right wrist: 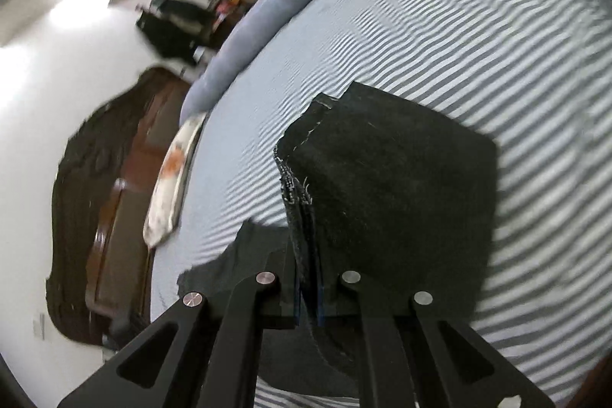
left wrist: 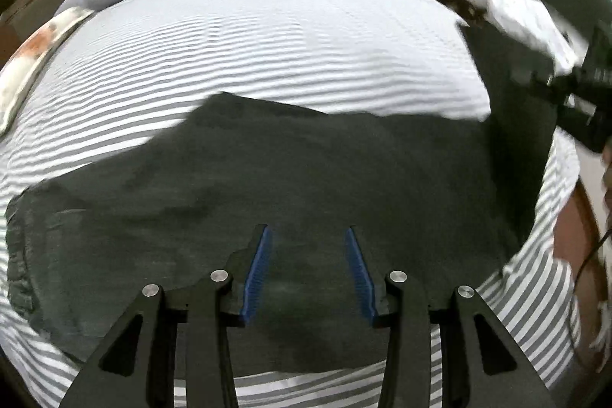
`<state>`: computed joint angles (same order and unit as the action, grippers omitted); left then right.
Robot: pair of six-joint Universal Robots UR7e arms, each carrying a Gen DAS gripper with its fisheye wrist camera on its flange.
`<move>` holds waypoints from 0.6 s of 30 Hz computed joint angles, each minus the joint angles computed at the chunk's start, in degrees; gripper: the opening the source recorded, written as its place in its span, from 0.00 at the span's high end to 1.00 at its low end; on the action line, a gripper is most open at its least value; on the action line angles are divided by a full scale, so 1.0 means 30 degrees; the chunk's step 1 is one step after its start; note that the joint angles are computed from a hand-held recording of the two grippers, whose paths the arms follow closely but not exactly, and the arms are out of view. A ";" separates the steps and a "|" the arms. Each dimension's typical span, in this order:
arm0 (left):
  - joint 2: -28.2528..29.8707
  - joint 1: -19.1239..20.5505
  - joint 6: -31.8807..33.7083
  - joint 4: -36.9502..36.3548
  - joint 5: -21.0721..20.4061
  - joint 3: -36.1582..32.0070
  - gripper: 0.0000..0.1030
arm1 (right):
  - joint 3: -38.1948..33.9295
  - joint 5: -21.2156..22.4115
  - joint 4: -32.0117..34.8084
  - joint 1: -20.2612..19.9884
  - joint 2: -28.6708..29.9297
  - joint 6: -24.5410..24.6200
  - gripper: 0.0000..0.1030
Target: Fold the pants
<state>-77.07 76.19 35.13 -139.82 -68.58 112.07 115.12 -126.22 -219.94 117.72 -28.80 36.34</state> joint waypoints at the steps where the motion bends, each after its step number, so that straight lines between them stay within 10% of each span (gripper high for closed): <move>1: 0.0006 0.0190 -0.0102 0.0065 -0.0094 -0.0272 0.58 | -0.0790 0.0373 0.0811 -0.0082 0.0439 -0.0083 0.93; 18: 0.0794 0.2559 -0.1664 0.3451 -0.1684 -0.4135 0.58 | -0.9439 0.2569 1.1837 0.0005 0.5806 -0.0712 0.88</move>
